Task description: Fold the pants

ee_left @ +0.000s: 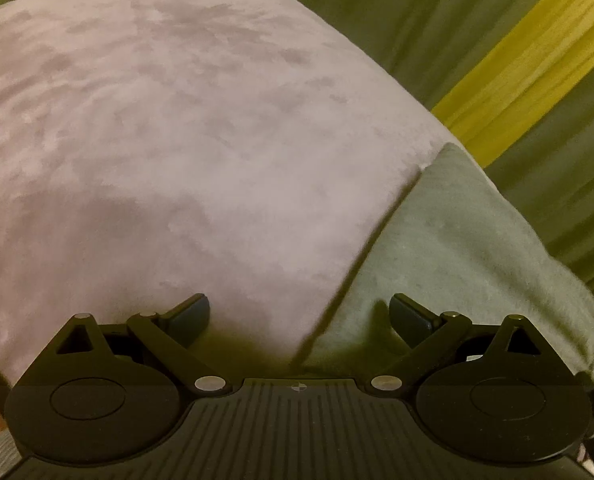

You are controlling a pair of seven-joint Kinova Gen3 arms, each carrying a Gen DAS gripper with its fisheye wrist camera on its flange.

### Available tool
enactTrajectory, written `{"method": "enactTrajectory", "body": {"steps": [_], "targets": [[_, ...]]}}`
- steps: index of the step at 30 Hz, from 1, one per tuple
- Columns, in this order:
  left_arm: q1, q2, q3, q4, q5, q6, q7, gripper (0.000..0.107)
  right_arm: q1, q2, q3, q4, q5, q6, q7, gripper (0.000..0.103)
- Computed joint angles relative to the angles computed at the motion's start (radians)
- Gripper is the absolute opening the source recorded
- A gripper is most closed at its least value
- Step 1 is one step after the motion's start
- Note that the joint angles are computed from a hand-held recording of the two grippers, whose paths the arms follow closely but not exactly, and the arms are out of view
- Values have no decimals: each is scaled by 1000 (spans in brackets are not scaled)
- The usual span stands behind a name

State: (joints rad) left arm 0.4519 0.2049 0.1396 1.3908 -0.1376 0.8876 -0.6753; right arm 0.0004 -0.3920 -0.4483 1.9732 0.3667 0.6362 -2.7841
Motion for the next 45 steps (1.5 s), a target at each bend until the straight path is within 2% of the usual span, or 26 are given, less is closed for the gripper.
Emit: {"method": "enactTrajectory", "body": {"steps": [2,4,6,8,9,10,12,14,16,18,20,23,26,28,32,36,39,41,43,45], "targets": [[-23,9,24,-14,15,12,-27,99,44,11,-27,13,-10,35,13,40],[-105,24,102,-31,44,24,-87,99,71,48,-13,25,-79,61,71,45],[-193,33,195,-36,58,15,-168,99,93,31,13,39,-157,37,106,49],[-266,54,288,-61,56,17,-250,99,157,7,-11,18,-207,52,168,59],[-295,77,334,-85,48,27,-290,99,187,-4,-29,4,-207,67,207,72],[-322,101,380,-112,37,40,-331,99,199,-19,-30,-2,-192,77,248,89],[-371,157,473,-170,13,59,-412,100,167,-42,25,15,-198,54,329,98],[-413,224,566,-229,-5,81,-494,100,78,-19,118,17,-236,57,410,98],[-433,315,654,-319,-16,158,-575,100,5,20,210,13,-313,79,492,98],[-415,400,681,-411,-4,239,-656,100,-52,41,303,24,-386,85,573,99],[-373,442,635,-487,31,298,-736,101,-115,42,395,34,-455,86,654,99],[-310,462,502,-545,153,324,-836,103,-221,42,531,52,-505,70,758,99],[-253,464,369,-574,275,335,-927,103,-265,45,597,68,-549,46,837,99],[-203,463,276,-595,341,349,-974,103,-214,63,565,68,-596,36,907,99],[-73,489,91,-697,392,420,-1031,103,-80,99,464,70,-689,-12,1032,99],[-10,524,-76,-791,510,506,-1052,103,17,89,401,97,-780,-35,1108,99],[41,519,-214,-786,606,514,-1083,103,75,87,357,91,-797,-17,1118,99],[74,509,-305,-759,673,503,-1106,103,91,84,330,87,-765,-14,1082,99],[107,502,-384,-733,735,482,-1124,103,141,90,261,71,-729,-10,1033,99],[120,488,-415,-700,757,467,-1143,103,163,97,224,62,-698,-9,998,99]]}}
